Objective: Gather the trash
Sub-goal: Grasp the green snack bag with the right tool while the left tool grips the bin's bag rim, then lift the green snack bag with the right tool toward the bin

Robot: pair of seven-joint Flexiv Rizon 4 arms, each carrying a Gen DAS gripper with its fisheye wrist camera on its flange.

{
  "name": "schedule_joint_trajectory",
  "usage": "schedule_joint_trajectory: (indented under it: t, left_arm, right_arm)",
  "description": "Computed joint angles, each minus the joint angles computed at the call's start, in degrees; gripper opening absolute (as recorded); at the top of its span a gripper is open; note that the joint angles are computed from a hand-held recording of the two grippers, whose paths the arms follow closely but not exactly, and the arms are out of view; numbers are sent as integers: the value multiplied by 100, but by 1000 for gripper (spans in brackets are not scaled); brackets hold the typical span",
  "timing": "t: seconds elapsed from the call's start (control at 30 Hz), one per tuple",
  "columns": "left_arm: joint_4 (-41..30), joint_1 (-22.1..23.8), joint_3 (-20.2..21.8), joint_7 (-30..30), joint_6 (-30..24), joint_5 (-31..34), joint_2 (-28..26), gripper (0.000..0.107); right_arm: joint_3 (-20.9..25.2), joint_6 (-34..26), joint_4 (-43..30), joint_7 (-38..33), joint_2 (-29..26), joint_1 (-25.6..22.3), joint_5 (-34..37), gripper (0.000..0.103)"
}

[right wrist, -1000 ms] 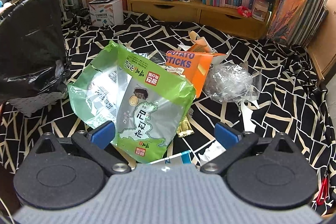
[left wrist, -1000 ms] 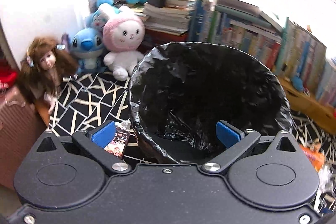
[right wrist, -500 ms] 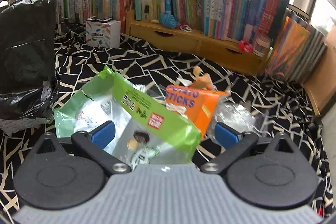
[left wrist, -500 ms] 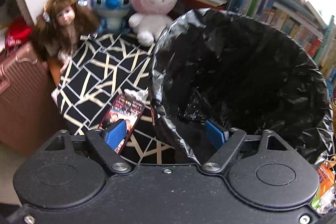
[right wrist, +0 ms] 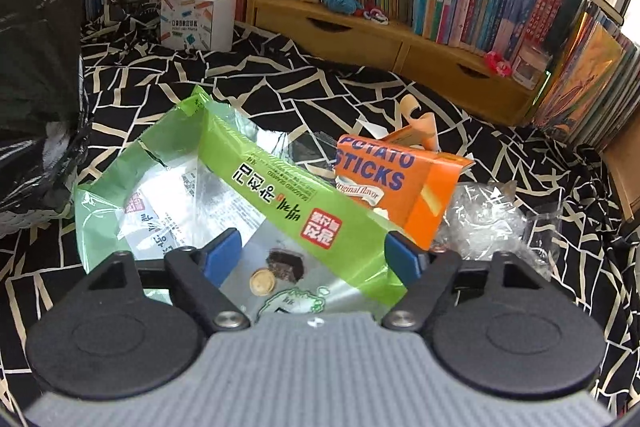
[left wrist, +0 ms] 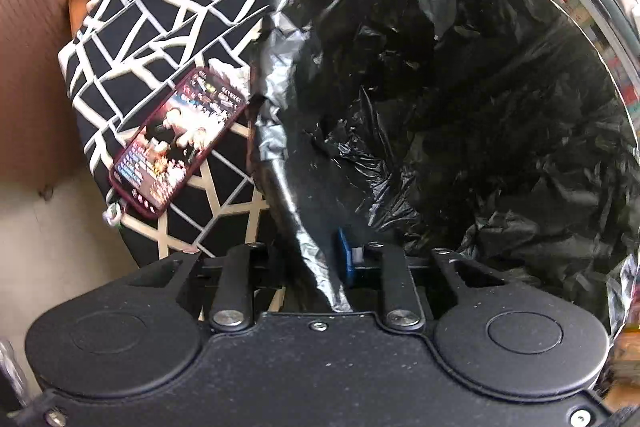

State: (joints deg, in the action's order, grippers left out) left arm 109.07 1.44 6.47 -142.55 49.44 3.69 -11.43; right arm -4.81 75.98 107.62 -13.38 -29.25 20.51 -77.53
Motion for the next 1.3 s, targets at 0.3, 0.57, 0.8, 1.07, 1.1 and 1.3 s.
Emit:
schedule_joint_trajectory:
  t: [0.3,0.57,0.8,1.07,1.1,1.3]
  left_arm:
    - [139,65,-216,553,-104,-890,87,17]
    - [244,-255,-428,760,-211,-1186,161,20]
    - [390,-445,-449,711,10,-1174,232,21]
    - [91,-535,-280,197,-139,-25,290,41]
    - [10,-561,-272,152,-185,212,294,50]
    - [-101,-440,-216,85,-470,451,344,58]
  right_arm:
    - [66,-333,7,-789,-96,155,1097,29]
    - [-258,-81,335,-20,297,92,288,7]
    - [-48,577,479,1079,469,-654,-485,87]
    - [1106,209,149,-1681,-140,-993,2406,81]
    - [1257,67,84,-1911,-173,-1020,2722,61]
    - [1023,-84,100,-2200,35,-622,3279,20]
